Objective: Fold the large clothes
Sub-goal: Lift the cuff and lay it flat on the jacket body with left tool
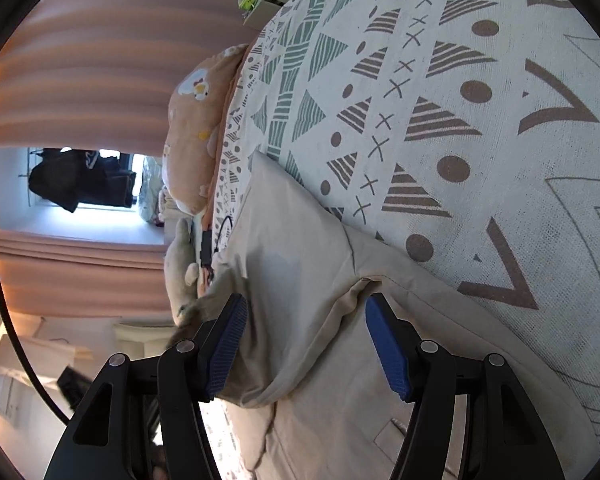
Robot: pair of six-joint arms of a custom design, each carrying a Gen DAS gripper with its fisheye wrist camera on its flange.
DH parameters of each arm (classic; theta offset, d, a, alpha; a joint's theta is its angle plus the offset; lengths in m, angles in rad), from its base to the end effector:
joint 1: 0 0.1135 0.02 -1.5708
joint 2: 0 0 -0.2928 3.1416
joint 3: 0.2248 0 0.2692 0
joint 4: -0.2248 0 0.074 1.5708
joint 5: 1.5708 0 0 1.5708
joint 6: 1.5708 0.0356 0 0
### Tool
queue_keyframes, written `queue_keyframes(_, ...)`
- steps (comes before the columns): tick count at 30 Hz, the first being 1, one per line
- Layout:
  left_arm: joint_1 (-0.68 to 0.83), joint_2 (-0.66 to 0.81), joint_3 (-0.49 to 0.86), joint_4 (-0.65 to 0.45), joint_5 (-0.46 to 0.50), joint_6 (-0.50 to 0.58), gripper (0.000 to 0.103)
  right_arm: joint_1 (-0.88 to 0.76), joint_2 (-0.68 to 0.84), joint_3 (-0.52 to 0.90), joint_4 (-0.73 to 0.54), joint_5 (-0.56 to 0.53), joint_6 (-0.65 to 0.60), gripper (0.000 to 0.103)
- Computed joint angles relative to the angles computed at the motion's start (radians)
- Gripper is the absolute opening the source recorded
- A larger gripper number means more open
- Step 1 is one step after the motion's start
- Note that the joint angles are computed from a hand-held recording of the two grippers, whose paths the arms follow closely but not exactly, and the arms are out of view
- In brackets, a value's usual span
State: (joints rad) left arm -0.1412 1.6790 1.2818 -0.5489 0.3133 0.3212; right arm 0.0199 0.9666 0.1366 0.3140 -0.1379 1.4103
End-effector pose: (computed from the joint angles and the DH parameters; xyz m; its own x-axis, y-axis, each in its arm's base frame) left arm 0.3746 -0.0643 0.2709 -0.6634 0.3977 -0.6339 0.5499 0.8336 -0.0526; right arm 0.1700 0.0083 0.1474 -0.2163 0.9737 -0.0720 0.4647 0.1676 0.8695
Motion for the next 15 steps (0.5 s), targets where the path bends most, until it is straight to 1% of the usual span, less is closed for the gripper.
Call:
queue_keyframes(1, 0.024, -0.008, 0.005, -0.002, -0.001, 0.003, 0.007, 0.001, 0.027, 0.002, 0.018, -0.003, 0.000, 0.064)
queue_keyframes(5, 0.126, -0.009, 0.035, -0.027, 0.029, -0.002, 0.007, 0.007, 0.114, 0.016, 0.070, -0.015, -0.007, 0.064)
queue_keyframes(10, 0.241, 0.029, 0.060, -0.072, 0.042, 0.040, 0.007, 0.038, 0.153, 0.029, 0.091, 0.002, 0.004, 0.064)
queue_keyframes(13, 0.313, 0.077, 0.103, -0.121, 0.067, 0.044, 0.007, 0.059, 0.171, 0.035, 0.096, 0.016, 0.016, 0.064)
queue_keyframes(15, 0.354, 0.108, 0.128, -0.142, 0.070, 0.049, 0.018, 0.070, 0.187, 0.044, 0.091, 0.022, 0.020, 0.064)
